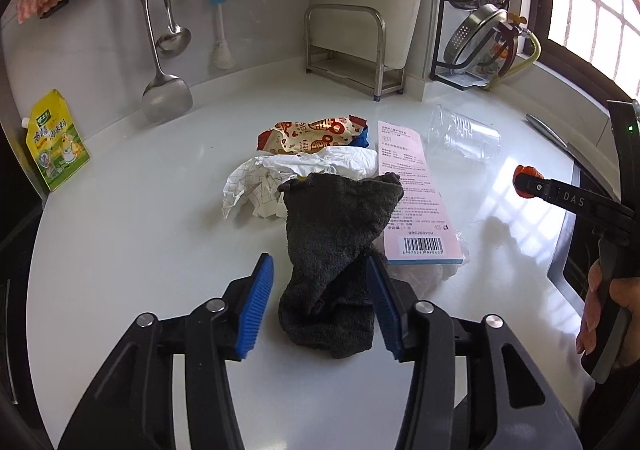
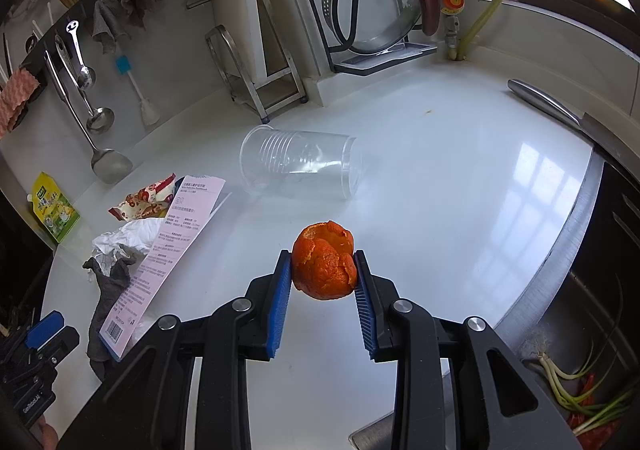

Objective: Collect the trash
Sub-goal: 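Close the left tool on the dark grey cloth and lift it, then carry the grey cloth and orange peel over the bin with both tools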

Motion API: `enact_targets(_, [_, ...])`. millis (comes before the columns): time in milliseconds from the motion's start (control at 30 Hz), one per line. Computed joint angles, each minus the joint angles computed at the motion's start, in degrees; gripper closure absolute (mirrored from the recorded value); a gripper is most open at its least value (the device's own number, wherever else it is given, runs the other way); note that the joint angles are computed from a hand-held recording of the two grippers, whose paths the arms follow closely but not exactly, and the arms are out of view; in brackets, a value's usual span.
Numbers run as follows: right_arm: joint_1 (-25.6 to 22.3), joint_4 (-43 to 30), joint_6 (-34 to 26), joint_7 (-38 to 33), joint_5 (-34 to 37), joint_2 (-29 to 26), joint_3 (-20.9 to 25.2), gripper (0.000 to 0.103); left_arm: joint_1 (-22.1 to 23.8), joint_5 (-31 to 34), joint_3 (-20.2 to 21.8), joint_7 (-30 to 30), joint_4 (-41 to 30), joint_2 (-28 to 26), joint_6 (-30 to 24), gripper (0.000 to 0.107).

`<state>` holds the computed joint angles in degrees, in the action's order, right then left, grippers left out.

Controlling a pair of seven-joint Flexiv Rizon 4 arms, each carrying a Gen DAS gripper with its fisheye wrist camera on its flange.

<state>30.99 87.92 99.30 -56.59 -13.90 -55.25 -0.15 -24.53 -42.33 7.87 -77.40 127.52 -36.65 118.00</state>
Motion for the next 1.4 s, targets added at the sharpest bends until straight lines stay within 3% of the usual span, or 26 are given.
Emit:
enact_targets(200, [0.35, -0.10, -0.03, 0.03, 0.13, -0.09, -0.43, 0.073, 1.02, 1.80, -0.83, 0.01, 0.41, -0.74, 0.15, 0.037])
enact_targets(500, [0.24, -0.14, -0.03, -0.12, 0.10, -0.15, -0.29, 0.073, 6.85, 8.76, -2.97, -4.24, -1.49, -2.71, -3.22, 0.035])
enact_targets(800, [0.35, -0.25, -0.19, -0.13, 0.09, -0.24, -0.43, 0.073, 11.98, 17.42, -5.15, -10.18, -0.25, -2.01, -3.49, 0.064])
enact_targets(1000, [1.49, 0.30, 0.31, 0.07, 0.51, -0.09, -1.81, 0.073, 8.32, 16.09, -1.27, -11.24, 1.13, -1.34, -2.59, 0.075])
enact_targets(1200, [4.59, 4.04, 2.98, -0.20, 2.24, 1.52, -4.96, 0.073, 3.71, 10.94, 1.70, -9.44, 3.58, -0.17, 1.01, 0.075])
enact_targets(1300, [7.32, 7.09, 4.98, -0.64, 4.23, 2.98, -7.63, 0.073, -0.49, 5.30, 3.53, -6.33, 4.52, 0.21, 2.64, 0.075])
enact_targets(1400, [9.58, 10.92, 7.32, -1.61, 6.73, 4.98, -9.10, 0.073, -1.15, 2.97, 2.13, -4.82, 6.40, 1.33, 5.73, 0.076])
